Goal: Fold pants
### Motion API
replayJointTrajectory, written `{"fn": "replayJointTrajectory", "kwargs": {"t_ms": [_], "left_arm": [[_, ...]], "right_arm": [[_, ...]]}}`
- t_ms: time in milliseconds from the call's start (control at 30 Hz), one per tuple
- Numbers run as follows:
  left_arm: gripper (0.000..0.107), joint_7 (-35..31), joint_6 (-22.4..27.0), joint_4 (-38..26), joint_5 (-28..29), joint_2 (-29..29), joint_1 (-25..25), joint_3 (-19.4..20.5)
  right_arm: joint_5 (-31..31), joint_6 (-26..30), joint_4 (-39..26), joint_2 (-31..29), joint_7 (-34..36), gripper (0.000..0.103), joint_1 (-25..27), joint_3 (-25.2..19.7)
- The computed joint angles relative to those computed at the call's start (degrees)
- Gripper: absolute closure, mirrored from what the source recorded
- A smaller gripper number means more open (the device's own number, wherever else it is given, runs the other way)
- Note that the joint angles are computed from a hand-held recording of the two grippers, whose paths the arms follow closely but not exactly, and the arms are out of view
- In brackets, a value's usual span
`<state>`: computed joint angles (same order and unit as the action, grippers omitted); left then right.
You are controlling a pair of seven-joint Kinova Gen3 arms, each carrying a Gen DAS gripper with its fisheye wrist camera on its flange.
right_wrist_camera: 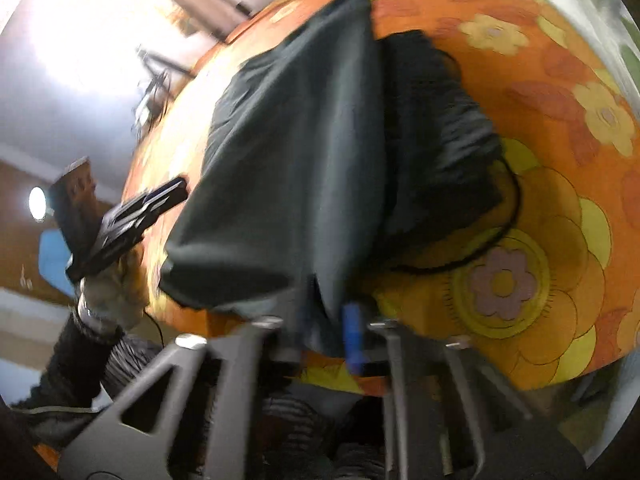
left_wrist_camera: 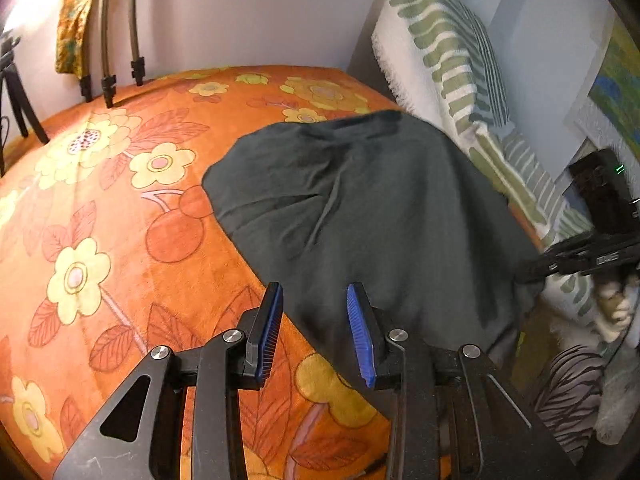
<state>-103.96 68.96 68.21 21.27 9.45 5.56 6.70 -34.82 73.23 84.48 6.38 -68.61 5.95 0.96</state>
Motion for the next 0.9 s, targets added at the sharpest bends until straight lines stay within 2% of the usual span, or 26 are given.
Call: {"fn": "replayJointTrajectory", "kwargs": {"t_ms": [33, 167, 233, 300, 367, 433, 467, 567, 633, 700, 733, 867, 900], "left_arm": [[0.076, 0.4, 0.5, -0.8, -1.3, 0.7, 0.6, 0.1], [0.076, 1.2, 2.2, -2.1, -3.9, 2.3, 1.8, 0.4], [0.076, 1.3, 1.5, -1.8, -4.8, 2.3, 2.4, 0.5], [0.076, 1.6, 1.7, -2.2, -5.2, 2.5, 2.7, 0.5], [0.076, 1.8, 2.2, -2.5, -5.2, 2.3, 2.5, 0.4], [0.076, 0.4, 1.9, -1.4, -3.7, 0.8, 1.4, 0.3], [0.076, -0.3, 2.1, -0.8, -2.5, -0.1, 0.6, 0.1], [0.076, -2.8, 2.9, 2.1, 2.5, -3.8, -2.0, -0.9], [0.076, -5.6, 3.3, 5.2, 6.7, -7.1, -3.4, -1.8], [0.076, -7.5, 3.5, 8.3, 9.2, -10.0, -3.3, -2.5], [0.076, -7.9, 3.3, 9.7, 9.7, -11.2, -2.8, -2.6], [0.076, -8.6, 1.3, 13.5, 11.0, -14.0, -0.3, -2.7], [0.076, -8.7, 0.0, 14.6, 10.4, -14.7, 0.5, -2.4]], "right_arm": [[2.3, 0.2, -1.0, -0.7, -0.2, 0.097, -1.7, 0.8], [11.7, 0.9, -5.0, -2.9, -1.1, 0.099, -12.3, 9.1], [16.3, -0.2, -6.1, -3.0, -4.0, 0.099, -14.5, 10.7], [20.6, -1.0, -6.5, -2.6, -6.7, 0.099, -13.7, 8.2], [22.2, -0.2, -6.6, -1.4, -8.5, 0.097, -9.9, 3.4], [23.6, -1.4, -5.7, -2.1, -10.8, 0.091, -6.8, -0.6], [24.1, -2.1, -5.3, -2.8, -11.5, 0.084, -6.6, -1.0], [26.6, -4.5, -4.5, -5.8, -13.8, 0.083, -8.0, -1.2], [24.6, -4.9, -5.5, -7.2, -12.9, 0.081, -8.7, -1.3], [23.2, -5.4, -6.5, -7.6, -12.3, 0.069, -8.8, -2.0], [21.7, -5.0, -8.0, -7.2, -11.2, 0.067, -9.8, -1.7], [17.8, -2.3, -15.7, -2.4, -9.6, 0.064, -11.5, -3.2], [17.2, -1.5, -18.3, -0.4, -9.8, 0.06, -12.2, -3.5]]}}
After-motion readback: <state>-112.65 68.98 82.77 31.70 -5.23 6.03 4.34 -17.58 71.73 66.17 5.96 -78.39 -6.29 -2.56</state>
